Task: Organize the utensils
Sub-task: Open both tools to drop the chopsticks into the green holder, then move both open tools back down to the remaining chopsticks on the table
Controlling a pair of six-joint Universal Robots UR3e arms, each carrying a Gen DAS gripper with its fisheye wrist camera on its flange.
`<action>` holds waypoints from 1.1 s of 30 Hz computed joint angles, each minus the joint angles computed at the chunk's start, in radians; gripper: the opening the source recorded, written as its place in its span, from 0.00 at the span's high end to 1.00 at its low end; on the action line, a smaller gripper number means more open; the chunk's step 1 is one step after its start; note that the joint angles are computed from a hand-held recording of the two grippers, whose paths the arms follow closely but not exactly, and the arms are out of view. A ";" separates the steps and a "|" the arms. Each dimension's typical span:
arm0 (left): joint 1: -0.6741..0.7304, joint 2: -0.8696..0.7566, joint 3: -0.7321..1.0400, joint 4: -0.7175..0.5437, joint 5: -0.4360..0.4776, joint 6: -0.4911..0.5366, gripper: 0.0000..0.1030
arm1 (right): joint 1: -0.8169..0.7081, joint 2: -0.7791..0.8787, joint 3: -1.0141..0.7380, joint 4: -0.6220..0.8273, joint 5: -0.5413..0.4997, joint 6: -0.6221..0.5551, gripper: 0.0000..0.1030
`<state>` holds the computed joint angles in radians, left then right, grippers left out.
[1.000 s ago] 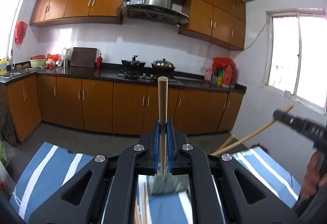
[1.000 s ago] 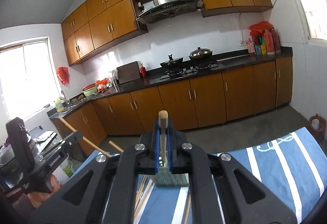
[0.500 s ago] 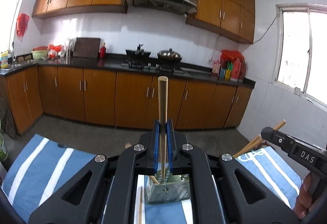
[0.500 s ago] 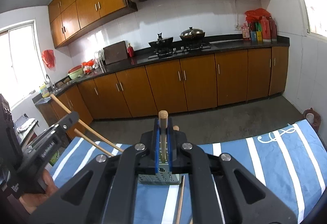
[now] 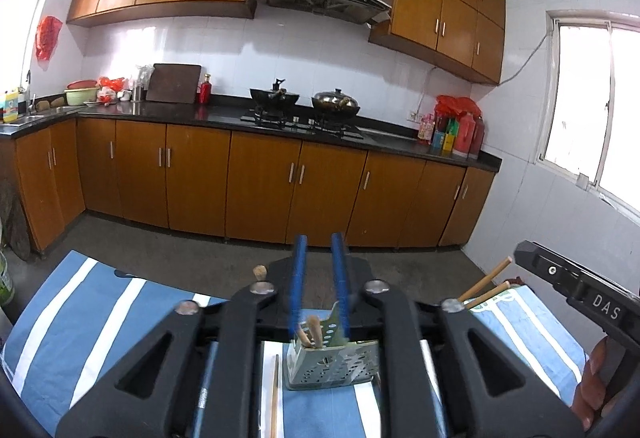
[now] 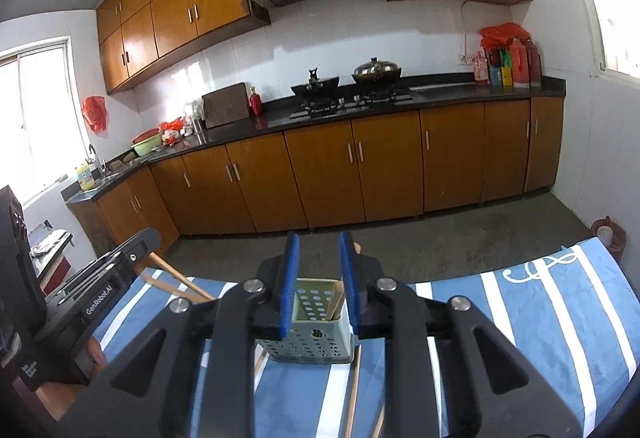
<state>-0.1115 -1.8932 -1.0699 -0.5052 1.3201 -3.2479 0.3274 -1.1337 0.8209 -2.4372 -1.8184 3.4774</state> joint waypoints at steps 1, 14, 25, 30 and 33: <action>0.006 0.017 -0.018 0.008 -0.001 -0.003 0.73 | 0.004 -0.014 0.018 -0.010 -0.009 -0.001 0.78; 0.164 0.357 -0.520 0.089 -0.077 0.122 0.72 | 0.002 -0.363 0.714 -0.231 -0.079 0.091 0.76; 0.267 0.449 -0.915 0.082 -0.072 0.261 0.72 | -0.008 -0.237 0.989 -0.284 0.062 0.225 0.80; 0.266 0.435 -0.952 0.061 -0.089 0.273 0.72 | 0.016 -0.183 0.986 -0.291 0.063 0.242 0.83; 0.257 0.428 -0.960 0.057 -0.101 0.278 0.72 | 0.017 -0.163 0.959 -0.268 0.058 0.234 0.84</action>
<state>0.1453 -1.4651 -2.0303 -0.4481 1.2188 -2.9700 0.3443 -1.2963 1.7795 -2.7049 -1.7607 3.7115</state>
